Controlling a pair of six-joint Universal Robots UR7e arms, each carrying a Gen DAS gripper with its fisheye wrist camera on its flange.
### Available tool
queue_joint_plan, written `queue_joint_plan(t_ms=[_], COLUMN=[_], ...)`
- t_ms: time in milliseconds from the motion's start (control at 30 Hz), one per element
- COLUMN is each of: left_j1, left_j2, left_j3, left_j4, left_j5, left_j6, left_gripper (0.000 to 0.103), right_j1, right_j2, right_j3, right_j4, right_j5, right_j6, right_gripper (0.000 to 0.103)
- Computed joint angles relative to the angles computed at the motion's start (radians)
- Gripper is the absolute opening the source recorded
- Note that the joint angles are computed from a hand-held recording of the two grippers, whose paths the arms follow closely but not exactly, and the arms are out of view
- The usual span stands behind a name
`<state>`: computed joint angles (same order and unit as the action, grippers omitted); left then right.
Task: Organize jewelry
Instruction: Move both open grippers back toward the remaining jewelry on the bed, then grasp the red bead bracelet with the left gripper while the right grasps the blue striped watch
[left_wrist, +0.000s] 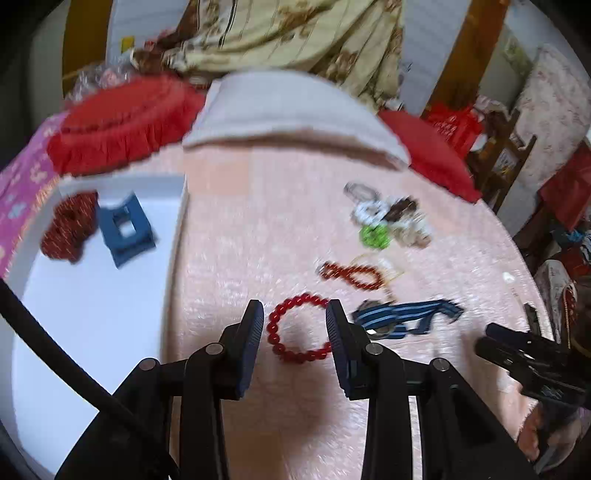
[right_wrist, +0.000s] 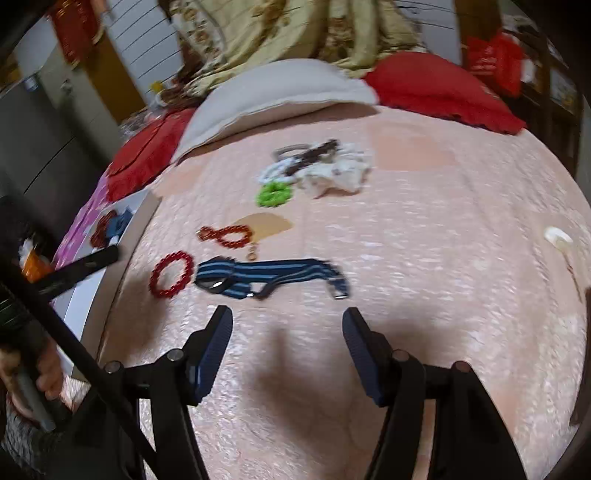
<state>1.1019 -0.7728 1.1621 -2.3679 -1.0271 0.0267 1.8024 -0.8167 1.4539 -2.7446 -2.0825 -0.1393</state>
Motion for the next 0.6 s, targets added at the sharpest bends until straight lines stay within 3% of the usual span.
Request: queue_joint_plan(t_ms=[200,600], left_j1=[0.048,0.032], left_j2=[0.050,0.078], left_j3=[-0.073,-0.066], left_j4=[0.098,0.070], left_j5=[-0.028,0.039], left_j6=[-0.068,0.069], left_gripper=[0.027,0.027], right_j1=[-0.004,0.019], right_j2=[0.064,0.233], right_j3=[-0.083,-0.327], right_j4=[0.065,0.254], right_j5=[0.055,0.035], right_j6=[-0.067,-0.274], right_gripper=[0.065,0.065])
